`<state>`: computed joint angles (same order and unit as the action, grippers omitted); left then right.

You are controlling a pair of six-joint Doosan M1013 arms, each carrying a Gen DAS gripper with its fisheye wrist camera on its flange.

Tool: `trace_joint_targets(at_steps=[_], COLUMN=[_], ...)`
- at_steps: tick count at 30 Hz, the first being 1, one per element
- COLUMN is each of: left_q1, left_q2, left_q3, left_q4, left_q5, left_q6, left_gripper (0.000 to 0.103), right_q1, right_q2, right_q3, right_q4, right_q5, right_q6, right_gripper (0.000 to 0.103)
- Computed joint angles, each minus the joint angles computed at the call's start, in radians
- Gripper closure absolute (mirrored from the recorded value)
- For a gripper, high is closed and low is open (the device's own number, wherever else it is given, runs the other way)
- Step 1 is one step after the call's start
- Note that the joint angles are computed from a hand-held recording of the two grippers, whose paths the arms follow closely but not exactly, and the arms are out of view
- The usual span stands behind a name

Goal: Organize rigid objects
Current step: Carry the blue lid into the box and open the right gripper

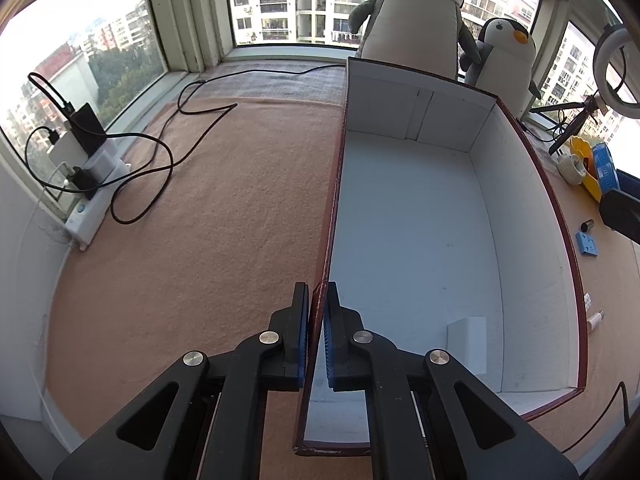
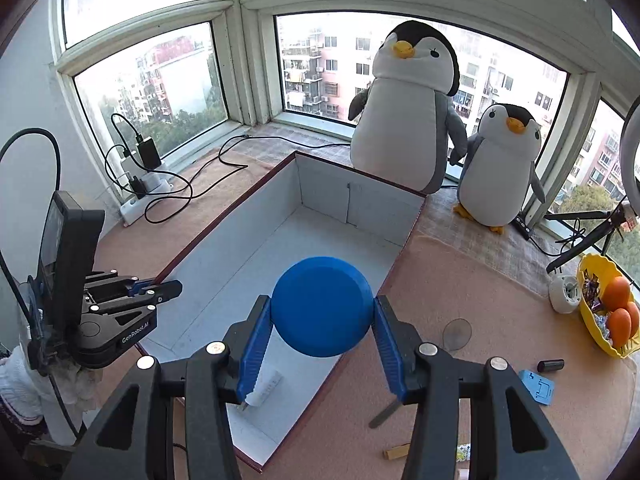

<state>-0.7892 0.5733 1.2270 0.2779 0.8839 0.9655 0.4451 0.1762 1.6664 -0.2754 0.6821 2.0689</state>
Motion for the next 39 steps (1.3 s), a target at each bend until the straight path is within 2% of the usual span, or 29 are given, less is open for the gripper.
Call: trace_joint_targets(at_steps=[16, 31, 33, 37, 39], left_q1=[0.0, 0.001, 0.001, 0.001, 0.0], left_q2=[0.0, 0.0, 0.0, -0.001, 0.0], left_q3=[-0.003, -0.002, -0.002, 0.0, 0.0], left_q4=[0.0, -0.003, -0.004, -0.005, -0.003], left_q5=[0.0, -0.002, -0.001, -0.002, 0.0], left_q6=[-0.003, -0.002, -0.001, 0.0, -0.001], left_gripper=[0.097, 0.097, 0.097, 0.097, 0.097], right_q1=[0.012, 0.008, 0.006, 0.009, 0.012], right_q2=[0.084, 0.108, 0.107, 0.101, 0.098], right_q3=[-0.068, -0.082, -0.081, -0.076, -0.075], right_q4=[0.036, 0.068, 0.071, 0.054, 0.035], right_q5=[0.04, 0.049, 0.046, 0.038, 0.036], right_q6=[-0.061, -0.092, -0.092, -0.08, -0.068], right_gripper=[0.057, 0.057, 0.055, 0.04, 0.038])
